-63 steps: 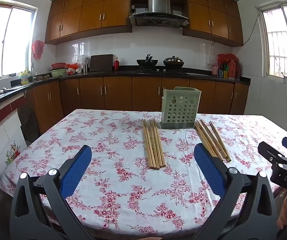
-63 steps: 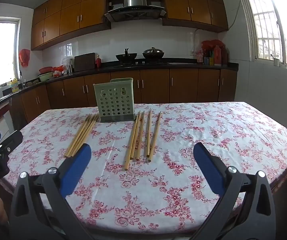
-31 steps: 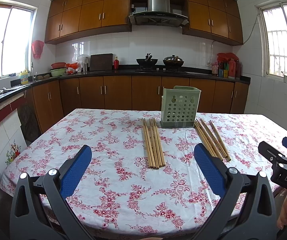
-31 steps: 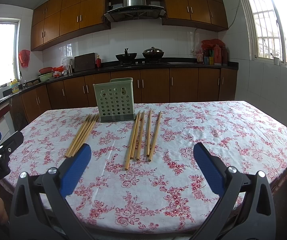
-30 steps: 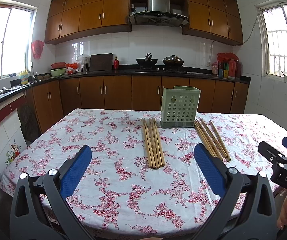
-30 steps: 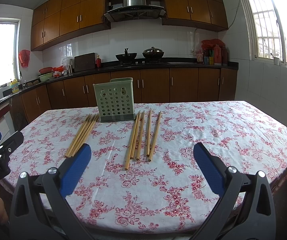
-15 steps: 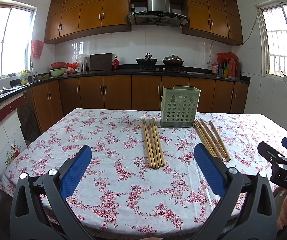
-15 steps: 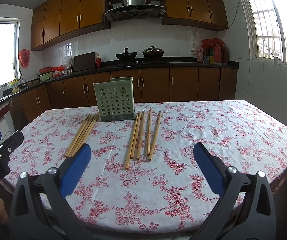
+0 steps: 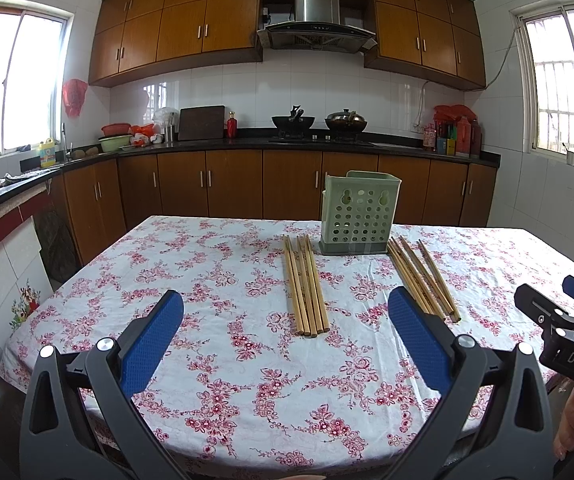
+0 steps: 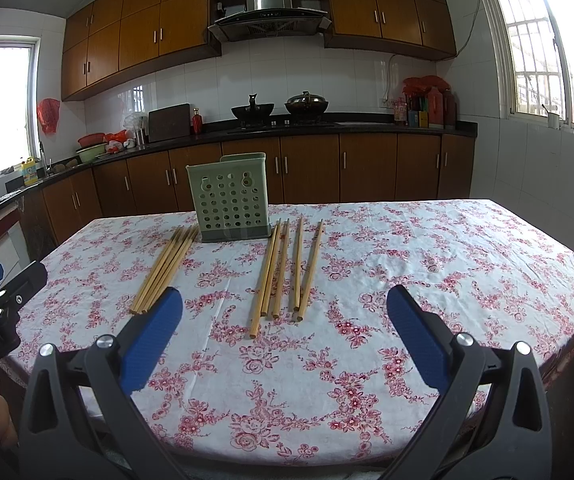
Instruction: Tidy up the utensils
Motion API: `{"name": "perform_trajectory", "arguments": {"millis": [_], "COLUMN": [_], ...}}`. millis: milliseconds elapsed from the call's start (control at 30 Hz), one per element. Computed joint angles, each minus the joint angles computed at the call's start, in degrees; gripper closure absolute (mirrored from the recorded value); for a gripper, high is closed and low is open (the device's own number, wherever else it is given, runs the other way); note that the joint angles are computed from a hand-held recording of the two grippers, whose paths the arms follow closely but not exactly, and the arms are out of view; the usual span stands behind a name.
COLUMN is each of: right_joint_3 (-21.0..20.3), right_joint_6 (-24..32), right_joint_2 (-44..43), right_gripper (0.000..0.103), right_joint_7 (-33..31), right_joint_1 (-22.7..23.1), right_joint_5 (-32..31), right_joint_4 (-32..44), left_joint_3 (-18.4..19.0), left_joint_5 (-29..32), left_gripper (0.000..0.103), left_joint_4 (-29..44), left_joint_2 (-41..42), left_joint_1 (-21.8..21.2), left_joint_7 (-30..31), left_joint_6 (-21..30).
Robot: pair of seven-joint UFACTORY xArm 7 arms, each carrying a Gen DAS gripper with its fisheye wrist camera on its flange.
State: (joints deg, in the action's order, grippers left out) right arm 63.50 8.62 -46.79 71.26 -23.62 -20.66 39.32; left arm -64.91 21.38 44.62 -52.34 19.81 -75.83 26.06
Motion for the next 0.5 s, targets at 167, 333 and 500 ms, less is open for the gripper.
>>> {"name": "perform_trajectory", "arguments": {"millis": [167,333,500], "right_joint_3": [-0.02,0.04,0.1], "right_joint_6": [-0.03,-0.02,0.02], "right_joint_2": [0.05,0.11,0.14], "right_gripper": [0.004,0.004,0.004], "right_joint_7": [0.07,0.15,0.2], "right_joint_1": [0.04,-0.02,-0.05], "right_joint_5": [-0.08,-0.12,-0.15], "right_joint_4": [-0.02,0.02,0.06], "left_joint_3": [0.01,0.09,0.11], "left_joint_5": [0.12,0.18,0.27], "left_gripper": [0.002,0.002,0.002], "left_joint_4": [0.01,-0.04,-0.02], "left_joint_2": [0.08,0.14,0.19], "left_joint_1": [-0.03,-0.18,-0.26], "left_joint_7": [-0.07,-0.14,-0.2], "left_joint_6": [0.05,0.09,0.18]}}
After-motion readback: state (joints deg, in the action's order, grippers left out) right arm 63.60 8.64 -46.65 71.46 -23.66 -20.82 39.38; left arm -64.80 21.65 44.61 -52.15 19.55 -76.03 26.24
